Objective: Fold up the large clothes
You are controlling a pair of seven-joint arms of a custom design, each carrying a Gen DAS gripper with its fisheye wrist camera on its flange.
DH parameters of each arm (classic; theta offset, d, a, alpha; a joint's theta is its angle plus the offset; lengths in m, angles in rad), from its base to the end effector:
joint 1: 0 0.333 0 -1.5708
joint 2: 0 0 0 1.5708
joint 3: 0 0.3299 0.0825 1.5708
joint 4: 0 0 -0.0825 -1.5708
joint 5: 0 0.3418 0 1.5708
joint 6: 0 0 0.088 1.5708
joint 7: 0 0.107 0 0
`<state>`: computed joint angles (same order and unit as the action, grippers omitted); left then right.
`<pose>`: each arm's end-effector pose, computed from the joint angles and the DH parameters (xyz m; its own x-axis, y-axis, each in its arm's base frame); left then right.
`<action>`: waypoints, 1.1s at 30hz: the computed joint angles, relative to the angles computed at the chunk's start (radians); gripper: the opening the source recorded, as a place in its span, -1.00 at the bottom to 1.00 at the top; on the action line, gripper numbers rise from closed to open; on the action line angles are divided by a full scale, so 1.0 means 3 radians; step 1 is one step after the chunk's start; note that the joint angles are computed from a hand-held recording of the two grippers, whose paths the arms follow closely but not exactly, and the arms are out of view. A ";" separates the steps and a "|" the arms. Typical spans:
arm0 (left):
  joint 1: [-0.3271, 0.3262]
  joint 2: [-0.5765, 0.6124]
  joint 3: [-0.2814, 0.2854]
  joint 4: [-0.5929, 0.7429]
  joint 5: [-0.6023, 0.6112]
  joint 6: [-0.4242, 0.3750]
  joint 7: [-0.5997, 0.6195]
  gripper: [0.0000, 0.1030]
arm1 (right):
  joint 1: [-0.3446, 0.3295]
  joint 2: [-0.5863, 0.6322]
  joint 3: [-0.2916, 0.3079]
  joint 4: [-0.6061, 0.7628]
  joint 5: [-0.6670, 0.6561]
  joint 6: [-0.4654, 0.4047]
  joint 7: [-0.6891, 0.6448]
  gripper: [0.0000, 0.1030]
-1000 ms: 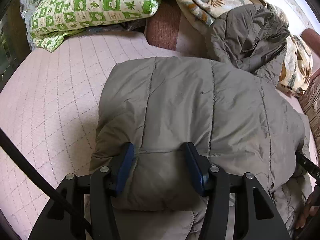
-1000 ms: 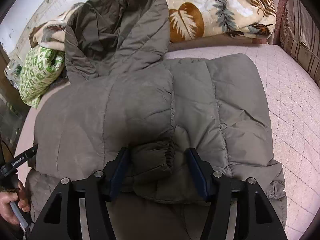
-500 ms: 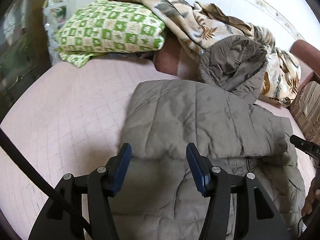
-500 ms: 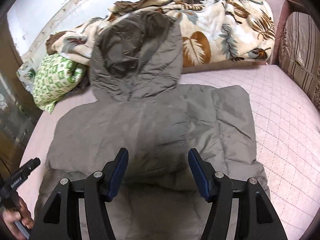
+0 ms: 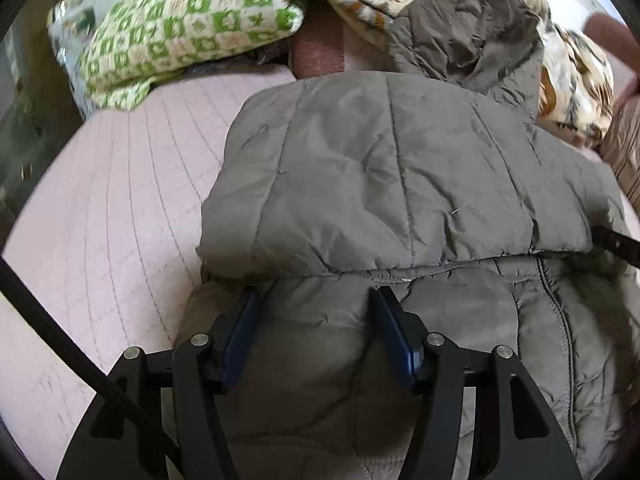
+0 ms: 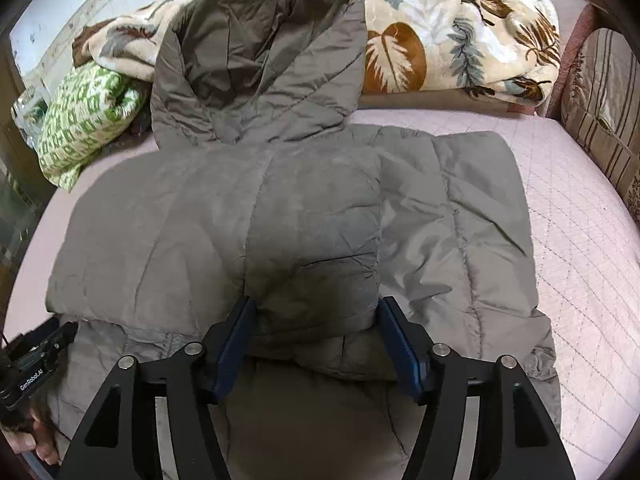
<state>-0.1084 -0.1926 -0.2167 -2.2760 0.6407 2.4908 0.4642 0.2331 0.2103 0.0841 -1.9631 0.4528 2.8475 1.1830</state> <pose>0.4518 -0.1613 0.5102 0.3415 -0.9392 -0.0369 -0.7598 -0.2527 -0.5991 0.5882 0.1647 0.4796 0.3496 -0.9256 -0.1450 -0.7464 -0.1817 -0.6402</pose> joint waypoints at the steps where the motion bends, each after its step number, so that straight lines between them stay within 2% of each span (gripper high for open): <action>1: -0.0001 -0.0020 0.0001 -0.0014 0.0022 0.0043 0.0001 0.13 | 0.0009 0.0005 -0.0009 0.0000 -0.0023 0.0003 0.0014 0.35; 4: 0.0018 -0.0115 -0.0001 -0.0096 0.0090 0.0266 -0.0069 0.13 | -0.0022 -0.0035 0.0023 -0.0024 0.0075 0.0008 -0.0025 0.36; 6: 0.0061 -0.0178 -0.0049 -0.0117 0.0242 0.0355 -0.0184 0.13 | -0.0076 -0.0108 0.0082 -0.0062 0.0287 0.0029 -0.0158 0.36; 10: 0.0123 -0.0252 -0.0157 -0.0101 0.0556 0.0370 -0.0382 0.18 | -0.0130 -0.0240 0.0150 -0.0137 0.0755 0.0037 -0.0495 0.36; 13: 0.0120 -0.0251 -0.0187 -0.0074 0.0669 0.0370 -0.0477 0.19 | -0.0115 -0.0335 0.0127 -0.0191 0.1013 -0.0023 -0.0697 0.36; 17: 0.0098 -0.0232 -0.0210 -0.0038 0.0789 0.0336 -0.0555 0.19 | -0.0064 -0.0422 0.0061 -0.0255 0.1127 0.0011 -0.0824 0.36; 22: 0.0064 -0.0163 -0.0283 0.0074 0.1107 0.0116 -0.0694 0.19 | -0.0071 -0.0426 -0.0011 -0.0228 0.1274 -0.0057 -0.0914 0.36; 33: -0.0129 0.0026 -0.0187 0.0184 0.1073 0.0018 -0.0542 0.20 | -0.0161 -0.0401 -0.0068 -0.0170 0.1386 -0.0224 -0.0908 0.36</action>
<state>-0.1472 -0.1849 -0.2727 -2.2207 0.9625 2.4963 0.3015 0.1848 0.0898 0.0638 -2.0142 0.8688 2.7802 0.9105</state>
